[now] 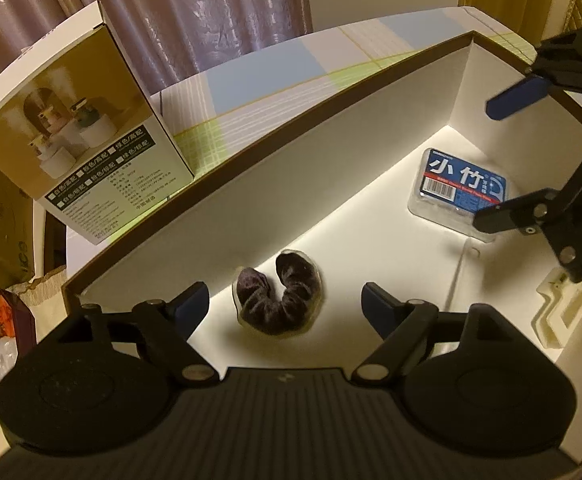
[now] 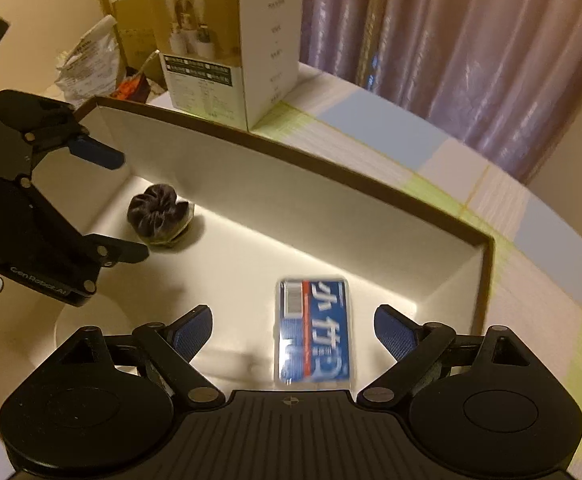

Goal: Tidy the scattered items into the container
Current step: 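Open the right gripper to drop the blue floss box into the box, then withdraw both tools from the box toward the items on the tablecloth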

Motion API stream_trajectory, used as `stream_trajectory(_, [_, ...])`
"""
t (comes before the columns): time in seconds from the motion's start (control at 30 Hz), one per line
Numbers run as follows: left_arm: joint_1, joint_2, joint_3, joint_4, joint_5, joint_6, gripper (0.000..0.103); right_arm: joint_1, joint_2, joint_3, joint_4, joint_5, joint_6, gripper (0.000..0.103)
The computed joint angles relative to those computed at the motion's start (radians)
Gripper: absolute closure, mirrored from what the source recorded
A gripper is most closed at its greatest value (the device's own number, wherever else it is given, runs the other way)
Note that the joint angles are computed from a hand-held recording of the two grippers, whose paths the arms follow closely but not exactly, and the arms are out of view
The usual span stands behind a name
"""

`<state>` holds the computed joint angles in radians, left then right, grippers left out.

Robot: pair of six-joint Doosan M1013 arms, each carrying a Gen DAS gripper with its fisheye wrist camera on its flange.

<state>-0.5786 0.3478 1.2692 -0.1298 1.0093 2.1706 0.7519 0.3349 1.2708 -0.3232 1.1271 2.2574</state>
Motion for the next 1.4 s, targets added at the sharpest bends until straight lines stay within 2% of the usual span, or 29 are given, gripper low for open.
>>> stream_trajectory(0.07, [-0.001, -0.008, 0.006, 0.004, 0.005, -0.003, 0.017, 0.000, 0.001, -0.014, 0.029, 0.038, 0.010, 0.009])
stream_trajectory(0.13, [-0.001, -0.017, 0.012, 0.006, 0.009, -0.007, 0.016, 0.002, -0.008, -0.013, 0.051, 0.044, 0.030, 0.000])
stream_trajectory(0.23, [-0.001, -0.027, 0.011, 0.010, 0.026, -0.017, 0.014, 0.011, -0.026, -0.003, 0.057, 0.032, 0.060, 0.000])
stream_trajectory(0.3, [-0.003, -0.037, 0.015, 0.019, 0.025, -0.029, 0.007, 0.018, -0.034, 0.000, 0.052, 0.033, 0.086, 0.000])
stream_trajectory(0.77, [-0.015, -0.117, 0.042, 0.038, 0.032, -0.087, 0.004, 0.081, -0.056, -0.018, -0.025, 0.106, 0.188, 0.000])
stream_trajectory(1.4, [-0.032, -0.237, 0.120, 0.064, 0.020, -0.150, 0.003, 0.160, -0.106, -0.010, -0.093, 0.112, 0.237, 0.000])
